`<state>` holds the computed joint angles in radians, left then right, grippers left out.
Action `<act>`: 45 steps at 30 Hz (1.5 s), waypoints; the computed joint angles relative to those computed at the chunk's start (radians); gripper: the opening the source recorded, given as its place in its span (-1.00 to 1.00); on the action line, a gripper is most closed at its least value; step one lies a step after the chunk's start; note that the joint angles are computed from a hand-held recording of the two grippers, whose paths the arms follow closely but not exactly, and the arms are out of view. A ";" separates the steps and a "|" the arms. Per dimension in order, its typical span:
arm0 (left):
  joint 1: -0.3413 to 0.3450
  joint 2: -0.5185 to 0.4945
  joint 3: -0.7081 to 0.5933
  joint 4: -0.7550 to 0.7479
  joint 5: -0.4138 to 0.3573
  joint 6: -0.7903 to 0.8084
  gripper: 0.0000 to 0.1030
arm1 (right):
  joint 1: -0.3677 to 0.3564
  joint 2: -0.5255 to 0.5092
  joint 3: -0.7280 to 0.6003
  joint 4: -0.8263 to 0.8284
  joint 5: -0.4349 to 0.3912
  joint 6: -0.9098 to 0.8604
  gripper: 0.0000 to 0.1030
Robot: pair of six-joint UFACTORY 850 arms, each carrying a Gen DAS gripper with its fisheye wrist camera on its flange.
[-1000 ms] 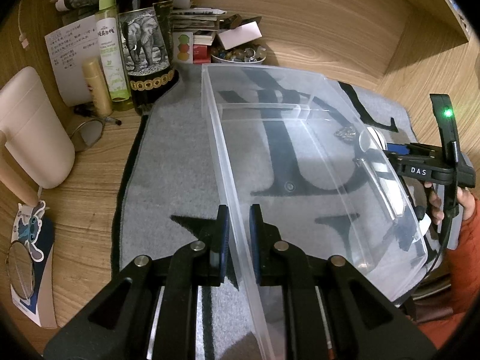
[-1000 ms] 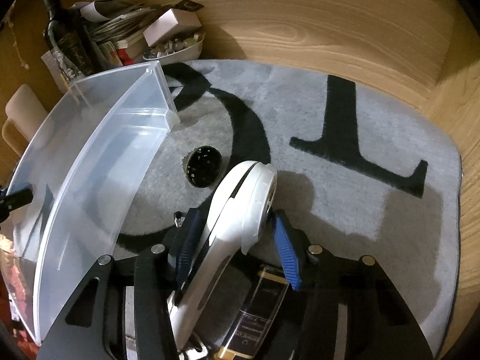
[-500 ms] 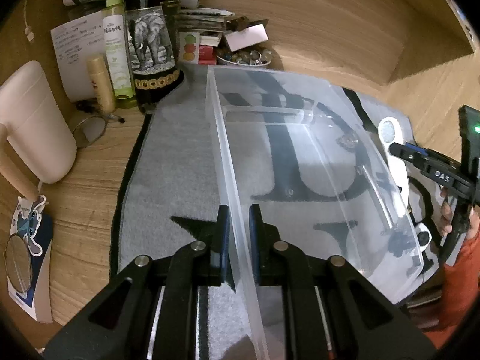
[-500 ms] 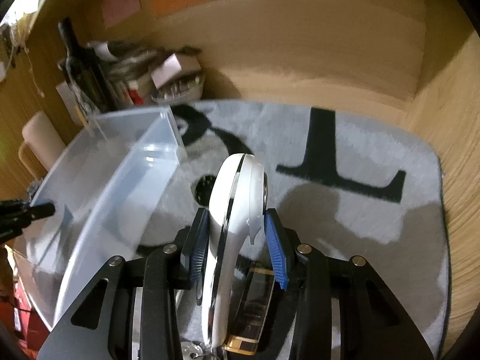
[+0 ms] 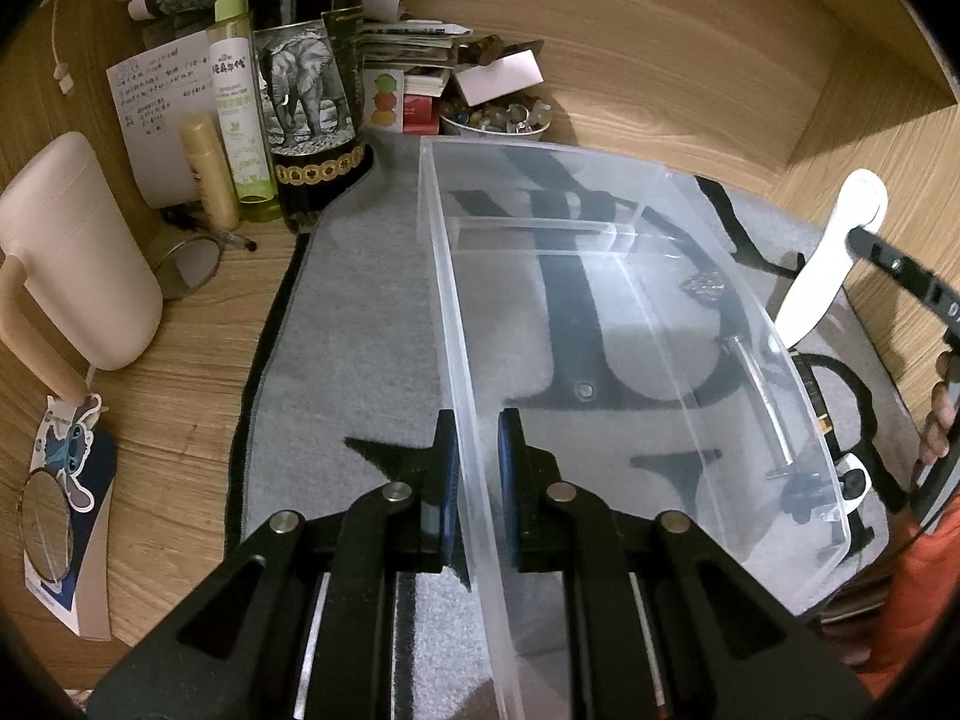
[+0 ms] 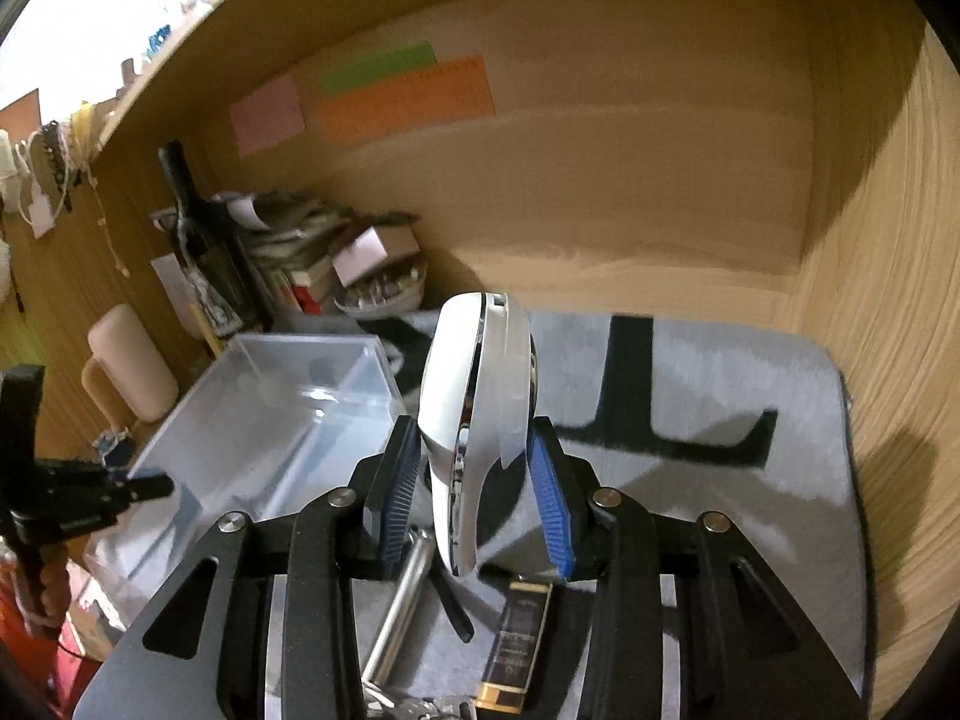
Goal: Organize rigid objects
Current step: 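Lift the white device with the right gripper and carry it over the box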
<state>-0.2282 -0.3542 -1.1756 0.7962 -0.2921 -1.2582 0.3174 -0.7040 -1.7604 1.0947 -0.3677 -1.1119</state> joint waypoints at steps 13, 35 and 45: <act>0.000 0.006 0.014 0.064 0.015 -0.050 -0.76 | 0.041 0.081 0.042 0.242 0.009 -0.297 -0.35; 0.004 0.016 0.038 0.164 0.056 -0.134 -0.76 | 0.160 -0.068 -0.128 -0.285 -0.116 0.134 -0.35; 0.001 0.017 0.046 0.243 0.060 -0.195 -0.76 | 0.189 -0.170 -0.275 -0.573 -0.201 0.373 -0.40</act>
